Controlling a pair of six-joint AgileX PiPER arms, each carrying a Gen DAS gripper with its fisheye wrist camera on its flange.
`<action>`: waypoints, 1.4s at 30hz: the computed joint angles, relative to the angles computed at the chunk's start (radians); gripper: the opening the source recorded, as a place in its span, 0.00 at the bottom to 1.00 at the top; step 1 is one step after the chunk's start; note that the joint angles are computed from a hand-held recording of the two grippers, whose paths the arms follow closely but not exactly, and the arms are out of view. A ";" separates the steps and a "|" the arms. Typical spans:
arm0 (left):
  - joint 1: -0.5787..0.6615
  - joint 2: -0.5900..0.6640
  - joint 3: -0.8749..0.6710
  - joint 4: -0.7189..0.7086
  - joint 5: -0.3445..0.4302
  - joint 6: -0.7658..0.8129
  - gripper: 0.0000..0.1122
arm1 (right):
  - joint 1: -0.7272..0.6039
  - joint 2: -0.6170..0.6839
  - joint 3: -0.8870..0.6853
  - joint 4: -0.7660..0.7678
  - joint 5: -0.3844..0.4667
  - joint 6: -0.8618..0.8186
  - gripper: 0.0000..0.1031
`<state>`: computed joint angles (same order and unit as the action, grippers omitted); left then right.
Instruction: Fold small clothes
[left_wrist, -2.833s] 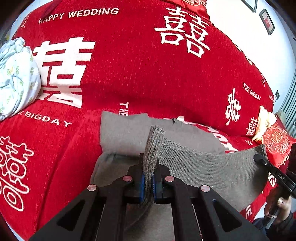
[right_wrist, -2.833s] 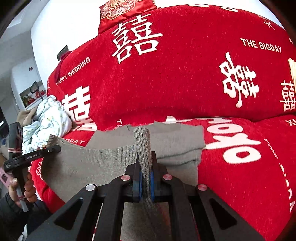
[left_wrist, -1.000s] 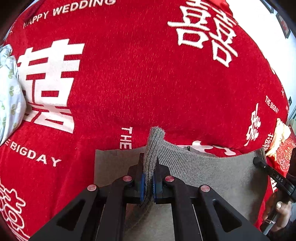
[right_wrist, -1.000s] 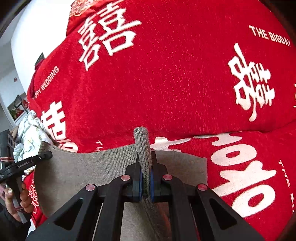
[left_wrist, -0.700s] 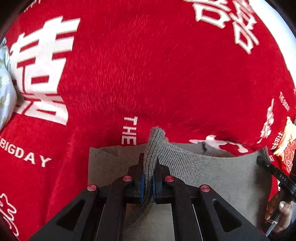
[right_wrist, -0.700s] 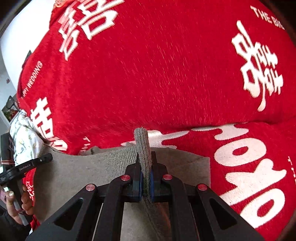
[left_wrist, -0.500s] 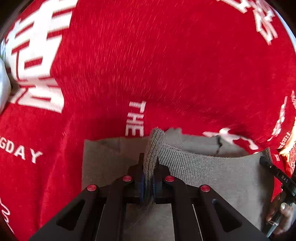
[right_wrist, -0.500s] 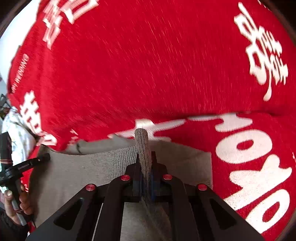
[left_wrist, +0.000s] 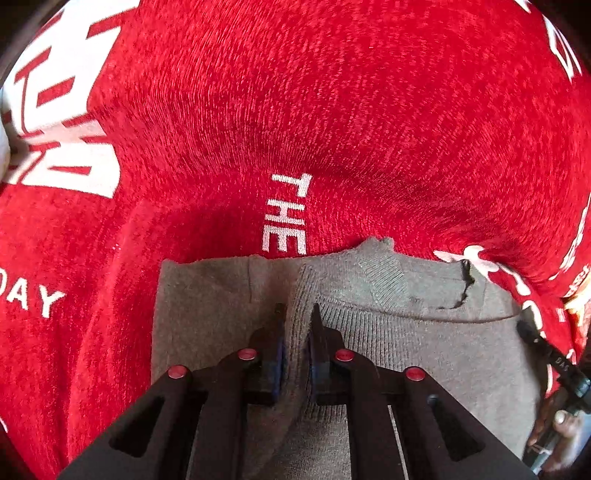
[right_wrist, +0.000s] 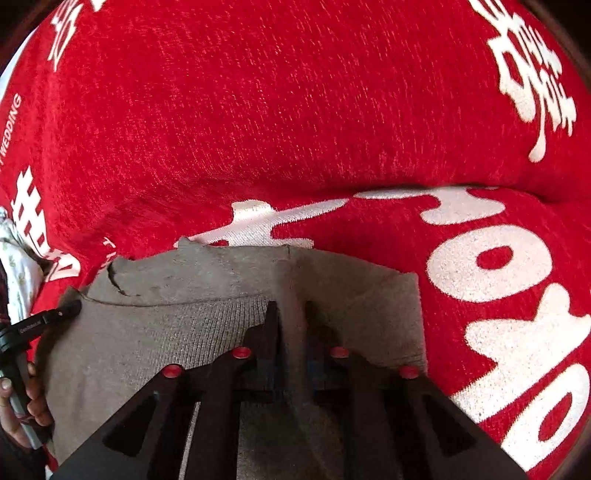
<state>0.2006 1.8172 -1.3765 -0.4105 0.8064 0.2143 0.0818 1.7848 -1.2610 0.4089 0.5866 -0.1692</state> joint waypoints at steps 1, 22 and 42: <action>0.017 0.018 -0.038 -0.018 0.050 0.002 0.11 | -0.019 0.005 -0.013 0.048 0.034 -0.030 0.25; -0.143 -0.498 0.504 0.246 -0.153 -0.152 0.91 | 0.243 -0.420 0.430 -0.454 -0.096 0.396 0.92; -0.511 -0.921 0.831 0.662 -0.108 -0.690 0.91 | 0.693 -0.705 0.704 -1.015 0.012 1.148 0.93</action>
<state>-0.3107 0.8963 -0.5460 0.2518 0.6987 -0.4756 0.7751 1.0795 -0.5568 -0.6059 0.5982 0.9785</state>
